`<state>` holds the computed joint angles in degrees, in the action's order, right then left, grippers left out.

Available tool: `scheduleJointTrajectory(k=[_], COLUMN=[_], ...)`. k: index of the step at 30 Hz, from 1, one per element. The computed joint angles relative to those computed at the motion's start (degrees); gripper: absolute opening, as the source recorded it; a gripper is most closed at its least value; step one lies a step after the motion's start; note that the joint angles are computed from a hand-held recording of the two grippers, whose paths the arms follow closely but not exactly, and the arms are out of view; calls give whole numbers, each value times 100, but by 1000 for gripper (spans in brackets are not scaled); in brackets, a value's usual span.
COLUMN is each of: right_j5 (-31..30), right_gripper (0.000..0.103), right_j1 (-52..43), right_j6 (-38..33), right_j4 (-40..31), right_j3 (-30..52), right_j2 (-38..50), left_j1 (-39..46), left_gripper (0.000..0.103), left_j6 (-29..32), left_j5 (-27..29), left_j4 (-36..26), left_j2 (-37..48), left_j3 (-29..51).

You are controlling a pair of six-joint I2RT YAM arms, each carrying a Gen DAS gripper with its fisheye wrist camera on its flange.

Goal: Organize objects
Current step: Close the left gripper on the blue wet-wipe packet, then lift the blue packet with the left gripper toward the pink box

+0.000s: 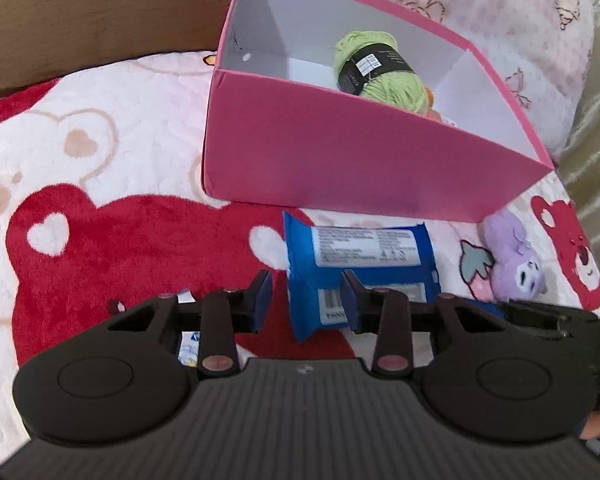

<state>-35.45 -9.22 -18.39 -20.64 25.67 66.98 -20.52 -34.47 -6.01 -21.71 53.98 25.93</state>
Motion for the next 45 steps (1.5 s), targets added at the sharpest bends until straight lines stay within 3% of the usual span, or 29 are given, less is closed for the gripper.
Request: scheduleJointTrajectory(k=[7, 11, 16, 21, 24, 29, 45], right_j5=[-239, -415, -365, -149, 89, 726, 980], right_gripper=[36, 36, 36, 37, 37, 37, 49], right_j1=[-178, -277, -118, 180, 361, 844, 1204], right_j6=[-4, -154, -97, 194, 204, 89, 186], right_j4=[147, 125, 178, 485, 672, 988, 391], right_j3=[-28, 64, 326, 209, -25, -575, -868], right_j2=[287, 465, 842, 709, 357, -546, -1640], left_j1=[-161, -222, -332, -344, -433, -386, -1200], left_gripper=[36, 39, 40, 29, 28, 29, 35], left_j6=[-116, -571, -697, -720, -736, -927, -1466], left_j5=[-180, -103, -100, -101, -155, 12, -664], left_j4=[267, 645, 1130, 1532, 1673, 1636, 531], left_j2=[495, 577, 656, 440, 232, 51, -562], left_j3=[50, -151, -348, -680, -879, -981, -785])
